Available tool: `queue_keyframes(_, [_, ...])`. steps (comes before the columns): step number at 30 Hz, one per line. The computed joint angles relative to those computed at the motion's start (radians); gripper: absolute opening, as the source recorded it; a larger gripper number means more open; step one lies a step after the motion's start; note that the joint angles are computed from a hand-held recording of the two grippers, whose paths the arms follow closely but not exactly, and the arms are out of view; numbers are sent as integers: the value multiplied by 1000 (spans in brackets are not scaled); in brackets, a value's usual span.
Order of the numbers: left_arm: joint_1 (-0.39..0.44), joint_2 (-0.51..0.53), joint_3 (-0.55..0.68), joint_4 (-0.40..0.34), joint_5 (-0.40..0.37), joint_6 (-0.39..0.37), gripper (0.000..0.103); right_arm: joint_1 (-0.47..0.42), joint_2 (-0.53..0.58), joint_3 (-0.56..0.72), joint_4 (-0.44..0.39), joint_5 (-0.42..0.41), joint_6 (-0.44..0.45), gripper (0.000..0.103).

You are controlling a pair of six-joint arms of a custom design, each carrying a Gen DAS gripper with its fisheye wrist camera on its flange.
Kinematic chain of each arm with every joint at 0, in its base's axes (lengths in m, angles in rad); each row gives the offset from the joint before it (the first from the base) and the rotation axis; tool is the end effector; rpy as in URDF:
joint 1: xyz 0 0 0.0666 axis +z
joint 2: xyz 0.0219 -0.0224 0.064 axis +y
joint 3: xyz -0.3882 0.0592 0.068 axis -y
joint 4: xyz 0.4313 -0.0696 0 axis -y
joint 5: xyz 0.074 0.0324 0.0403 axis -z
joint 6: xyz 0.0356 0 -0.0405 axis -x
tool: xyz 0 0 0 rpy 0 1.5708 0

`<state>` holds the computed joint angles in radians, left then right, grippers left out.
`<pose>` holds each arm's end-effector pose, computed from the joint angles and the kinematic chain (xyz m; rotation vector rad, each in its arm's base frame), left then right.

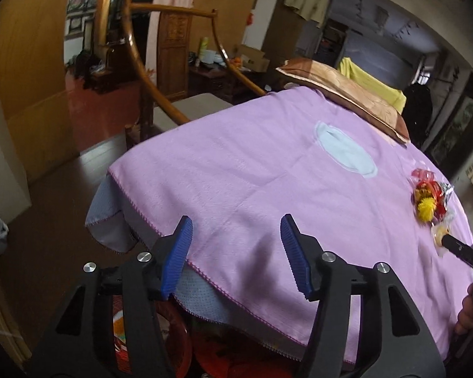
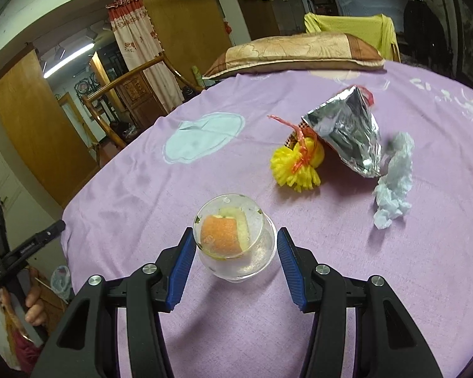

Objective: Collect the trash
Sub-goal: 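Drop the green carton into the red basket with the left gripper while the right gripper holds the clear cup, then lower the clear plastic cup over the red basket and open the right gripper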

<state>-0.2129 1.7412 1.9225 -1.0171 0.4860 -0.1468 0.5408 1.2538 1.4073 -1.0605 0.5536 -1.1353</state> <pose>0.6313 -0.1539 0.5010 0.6428 2.2782 -0.6138 0.4006 0.2183 0.5043 0.8885 2.1321 0.1521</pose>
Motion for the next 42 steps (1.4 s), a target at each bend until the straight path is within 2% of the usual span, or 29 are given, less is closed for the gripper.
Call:
queue_keyframes(8, [10,13,10,-12,0,-3,57,-10,-8,-15,12,-20,-19,53])
queue_keyframes(13, [27,-6,-2,-4,9,0,58,-3,-3,-6,13,2,-2,52])
queue_keyframes(16, [35,-29,-25,23,-4,-4,66,4,11,12,10,15,18,53])
queue_keyframes(22, [54,-36,-24,36,7,4,67,16,41,51,10,20,34,52])
queue_keyframes(26, [71,-44,-31,57,-21,11,76,25,95,125,9,10,96,52])
queue_keyframes(33, [117,-38,-16,68,-75,-4,80,45,216,284,37,-15,209,52])
queue_keyframes(42, [180,-3,29,81,-69,25,88,75,436,590,26,-124,380,52])
